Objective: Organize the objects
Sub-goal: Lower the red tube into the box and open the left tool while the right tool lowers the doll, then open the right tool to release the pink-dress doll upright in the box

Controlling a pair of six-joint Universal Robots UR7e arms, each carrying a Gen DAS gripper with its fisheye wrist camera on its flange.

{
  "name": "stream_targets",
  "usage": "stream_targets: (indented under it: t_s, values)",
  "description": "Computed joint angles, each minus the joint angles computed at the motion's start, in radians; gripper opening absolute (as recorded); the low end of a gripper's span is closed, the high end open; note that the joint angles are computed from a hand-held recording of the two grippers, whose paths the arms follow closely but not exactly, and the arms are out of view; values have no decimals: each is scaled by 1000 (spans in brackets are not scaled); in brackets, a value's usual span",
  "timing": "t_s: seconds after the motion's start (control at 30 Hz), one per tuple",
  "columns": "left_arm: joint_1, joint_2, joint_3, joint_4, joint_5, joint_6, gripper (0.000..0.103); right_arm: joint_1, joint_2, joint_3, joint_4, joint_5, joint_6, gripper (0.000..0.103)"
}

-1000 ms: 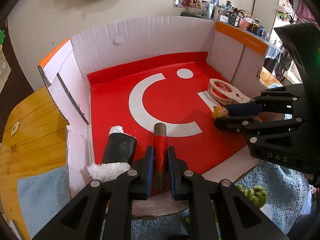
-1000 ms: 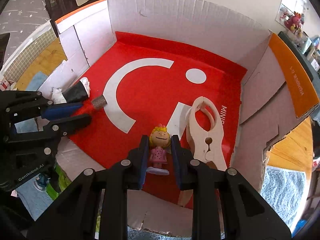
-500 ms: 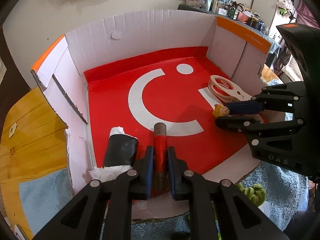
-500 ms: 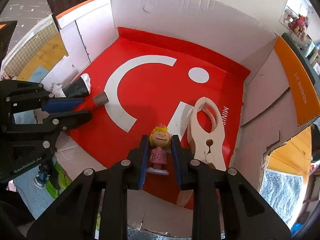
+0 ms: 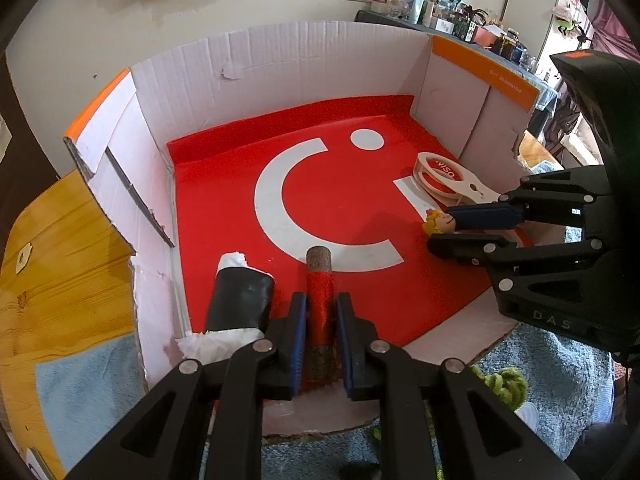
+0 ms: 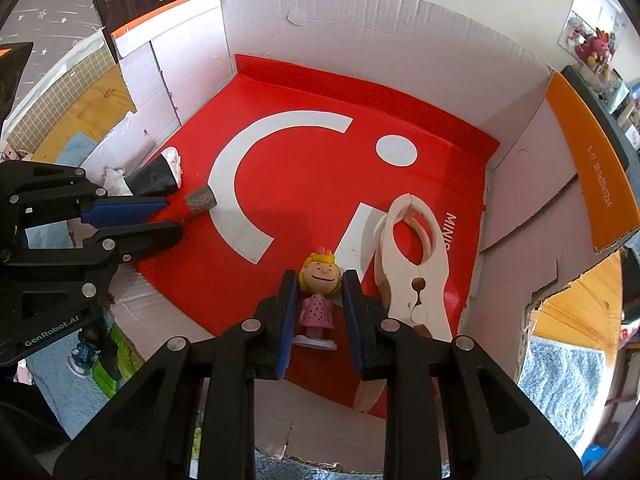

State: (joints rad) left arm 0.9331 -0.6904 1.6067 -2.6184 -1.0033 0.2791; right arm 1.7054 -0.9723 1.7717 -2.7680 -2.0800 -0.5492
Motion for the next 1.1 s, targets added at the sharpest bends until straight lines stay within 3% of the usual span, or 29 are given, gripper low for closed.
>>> stream_targets:
  t_s: [0.2,1.1]
  values:
    - [-2,-4,7,-3,-3,3,26,2,-11,6,9,-1,-1,22]
    - [-3,-4,6,-3,-11,1,33,18,-56,25,51,-8,9,22]
